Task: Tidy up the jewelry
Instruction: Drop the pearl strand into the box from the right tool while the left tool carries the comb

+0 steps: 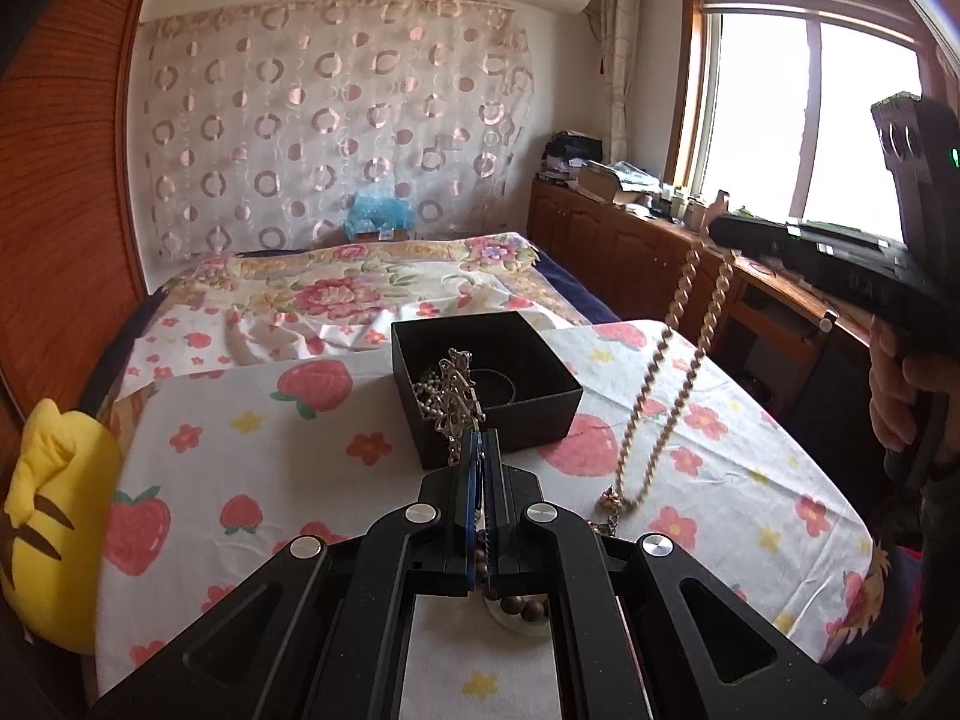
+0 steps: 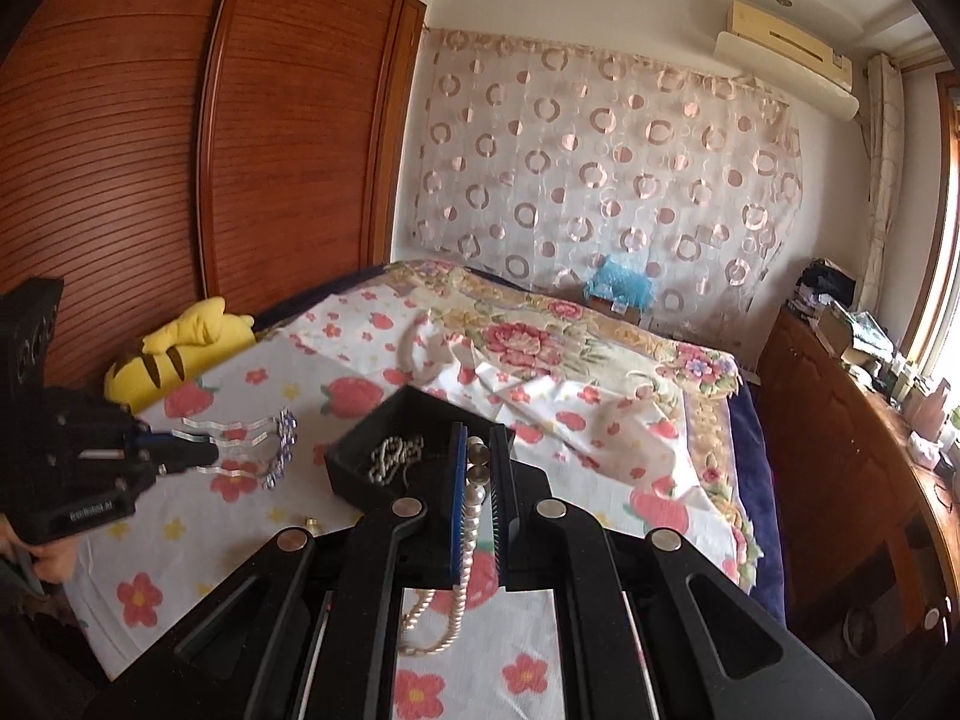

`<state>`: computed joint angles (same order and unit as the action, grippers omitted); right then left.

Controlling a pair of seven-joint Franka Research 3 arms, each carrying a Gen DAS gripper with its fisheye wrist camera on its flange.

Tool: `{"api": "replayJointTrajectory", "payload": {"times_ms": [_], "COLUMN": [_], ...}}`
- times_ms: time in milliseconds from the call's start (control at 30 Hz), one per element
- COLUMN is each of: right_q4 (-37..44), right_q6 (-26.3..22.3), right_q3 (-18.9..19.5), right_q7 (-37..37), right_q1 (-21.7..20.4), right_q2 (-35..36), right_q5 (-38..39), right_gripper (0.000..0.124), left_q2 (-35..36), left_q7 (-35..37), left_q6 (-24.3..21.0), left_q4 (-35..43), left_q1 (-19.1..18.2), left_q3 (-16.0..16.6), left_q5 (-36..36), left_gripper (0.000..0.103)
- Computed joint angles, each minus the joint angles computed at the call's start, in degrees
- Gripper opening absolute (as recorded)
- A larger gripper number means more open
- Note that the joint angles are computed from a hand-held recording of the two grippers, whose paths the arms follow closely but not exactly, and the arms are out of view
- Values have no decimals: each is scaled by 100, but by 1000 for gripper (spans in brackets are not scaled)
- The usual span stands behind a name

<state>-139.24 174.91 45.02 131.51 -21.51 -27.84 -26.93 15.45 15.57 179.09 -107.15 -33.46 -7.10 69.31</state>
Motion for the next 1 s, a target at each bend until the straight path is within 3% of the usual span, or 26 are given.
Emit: {"api": "replayJointTrajectory", "payload": {"times_ms": [200,533,733,1000], "right_q4": [242,846,1311,1858], "right_q6": [75,51,51,135], "right_q3": [102,413,643,824], "right_q7": [-10,-105,235,769], "right_q1": [-259,-804,-1162,-1446], "right_q2": [47,511,879,1364], "right_q5": [-129,-388,-1070,-1998], "right_gripper": [8,8,8,8], "left_q2": [83,304,418,770], "left_q7": [476,1343,2047,3130], "left_q6": [-35,155,331,160], "left_q4": [72,226,305,769], "left_q1": [91,37,74,336], "left_q3": [-148,-84,-107,-486], "left_q5": [-429,-1334,-2055,-3009], "left_gripper": [1,1,1,1]}}
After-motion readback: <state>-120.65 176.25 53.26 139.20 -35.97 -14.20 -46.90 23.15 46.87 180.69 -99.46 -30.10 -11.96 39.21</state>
